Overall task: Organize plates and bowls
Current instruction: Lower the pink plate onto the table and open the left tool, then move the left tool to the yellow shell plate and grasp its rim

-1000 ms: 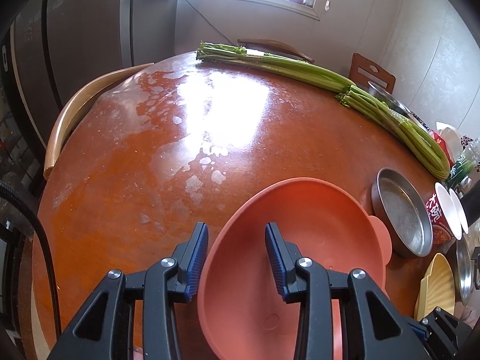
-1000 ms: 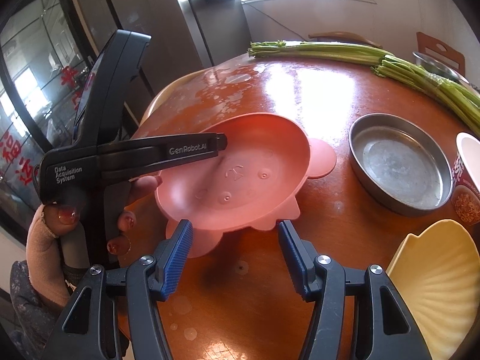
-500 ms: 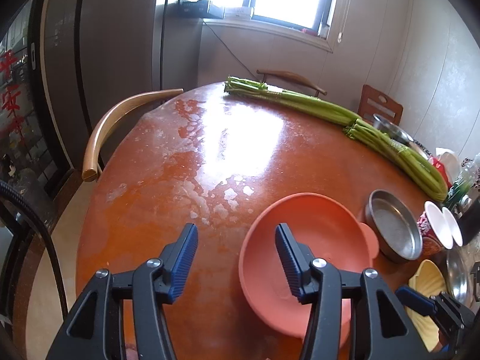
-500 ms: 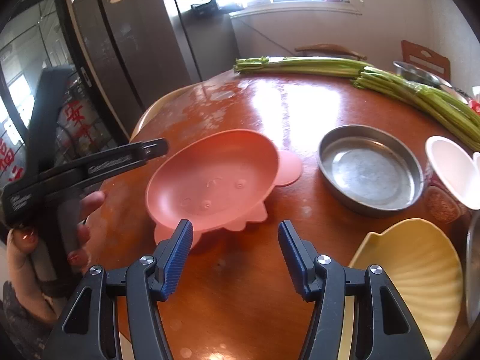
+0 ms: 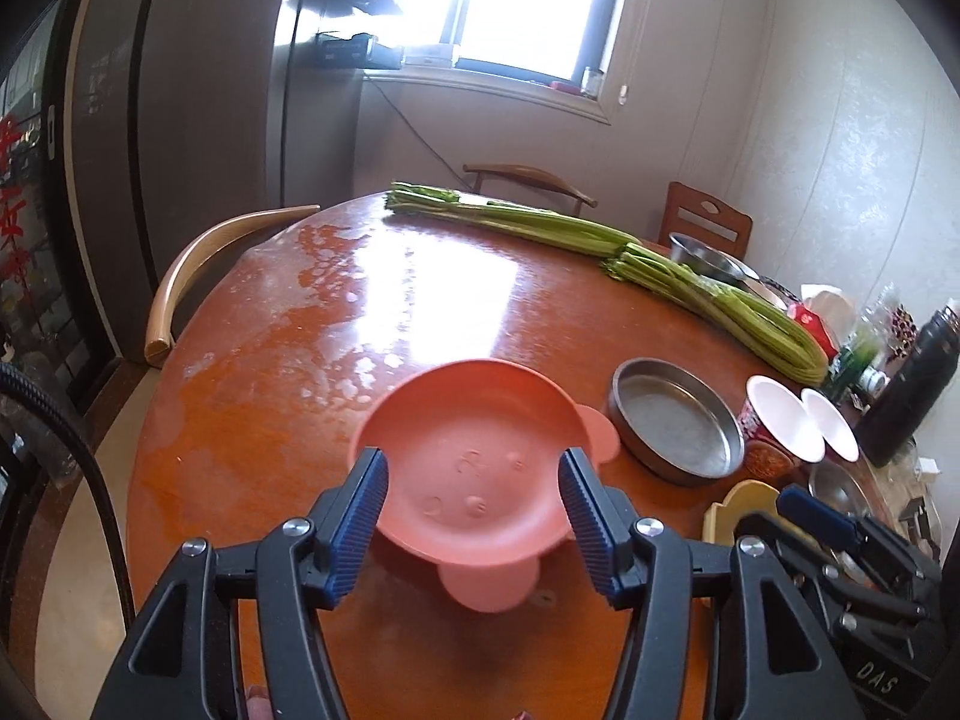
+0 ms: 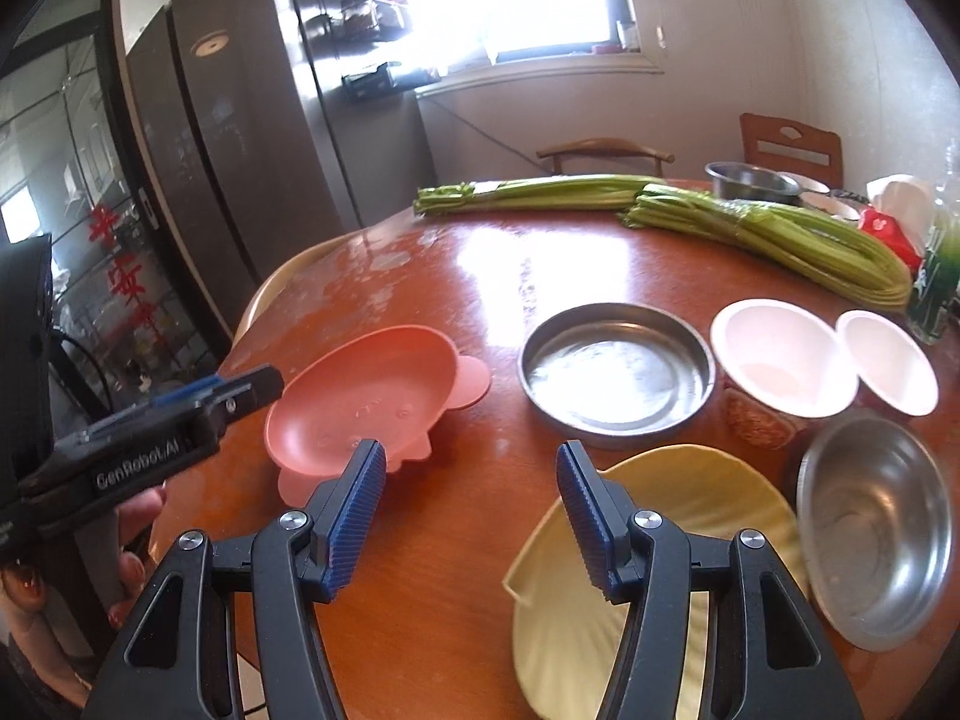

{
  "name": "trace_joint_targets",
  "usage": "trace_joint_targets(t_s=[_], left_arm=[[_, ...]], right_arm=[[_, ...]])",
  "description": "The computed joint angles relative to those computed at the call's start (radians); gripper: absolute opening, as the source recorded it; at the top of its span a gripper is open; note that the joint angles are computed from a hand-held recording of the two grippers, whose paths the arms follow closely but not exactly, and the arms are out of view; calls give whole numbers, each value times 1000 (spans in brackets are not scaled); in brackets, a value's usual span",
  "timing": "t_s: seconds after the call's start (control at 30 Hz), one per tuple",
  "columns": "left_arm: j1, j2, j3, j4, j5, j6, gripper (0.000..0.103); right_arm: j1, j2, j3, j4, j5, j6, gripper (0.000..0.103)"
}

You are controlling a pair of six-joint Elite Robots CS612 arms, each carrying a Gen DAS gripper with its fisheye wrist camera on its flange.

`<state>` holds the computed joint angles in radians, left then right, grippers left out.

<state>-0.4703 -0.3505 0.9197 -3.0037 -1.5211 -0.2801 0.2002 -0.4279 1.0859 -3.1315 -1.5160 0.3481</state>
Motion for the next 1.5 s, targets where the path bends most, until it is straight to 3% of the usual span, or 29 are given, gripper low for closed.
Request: trace_joint_targets(t_s=[0.5,0.77,1.27,1.5], left_arm=[[-56,-39,70,-14,-37,82,59],[-77,-49,91,-3,-21,102,59],[-100,-6,31,138,-46,123,59],[-113,20,-7,179,17,132,59]], right_arm=[[-24,-88,190,-143,-67,39,62],[-36,-123,279,-186,-83,64,62],[-45,-134,370,-127,-40,55,62],[-48,-118,355,-95,-17,57,62]])
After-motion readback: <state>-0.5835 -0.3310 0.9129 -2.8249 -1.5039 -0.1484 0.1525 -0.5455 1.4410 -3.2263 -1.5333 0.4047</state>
